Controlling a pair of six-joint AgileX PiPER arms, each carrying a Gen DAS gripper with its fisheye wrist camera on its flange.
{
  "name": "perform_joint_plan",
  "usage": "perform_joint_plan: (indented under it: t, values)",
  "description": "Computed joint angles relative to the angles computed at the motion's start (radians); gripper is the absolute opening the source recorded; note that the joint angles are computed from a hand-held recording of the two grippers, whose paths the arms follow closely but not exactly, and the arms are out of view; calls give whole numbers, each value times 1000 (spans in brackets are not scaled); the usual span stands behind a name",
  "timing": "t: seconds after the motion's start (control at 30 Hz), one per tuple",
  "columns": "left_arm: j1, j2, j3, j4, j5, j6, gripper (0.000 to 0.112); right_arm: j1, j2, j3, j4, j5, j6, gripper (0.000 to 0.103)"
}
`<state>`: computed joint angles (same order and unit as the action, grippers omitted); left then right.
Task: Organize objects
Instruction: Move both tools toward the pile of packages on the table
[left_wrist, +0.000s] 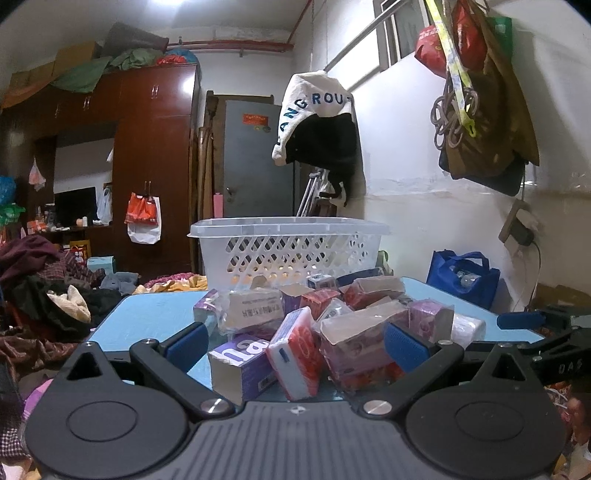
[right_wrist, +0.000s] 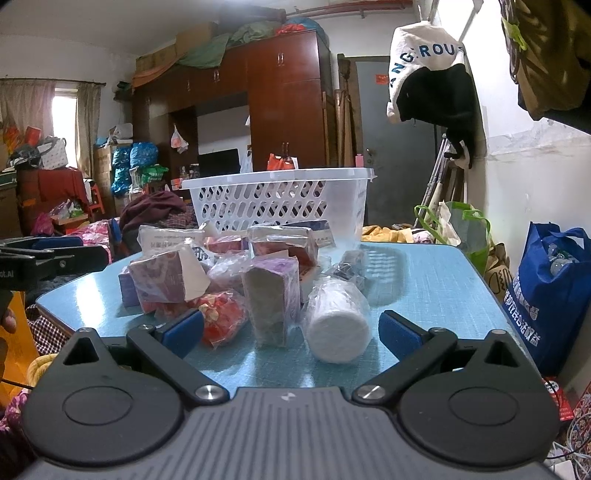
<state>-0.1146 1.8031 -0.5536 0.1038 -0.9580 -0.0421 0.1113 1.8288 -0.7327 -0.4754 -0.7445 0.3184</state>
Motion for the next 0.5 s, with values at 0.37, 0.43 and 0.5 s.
perform_joint_plan:
  t: [0.37,0.43,0.5]
  values:
    - [41,7,-9,63,0,-62,103,-13,5,6,-35,-43,7,103]
    - [45,11,-10,72,-7,-65,102,-10,5,11,-27,-53,-11,103]
    - [49,17,-17,105,-1,-85,102,-7,6,15,-19,-62,-23,103]
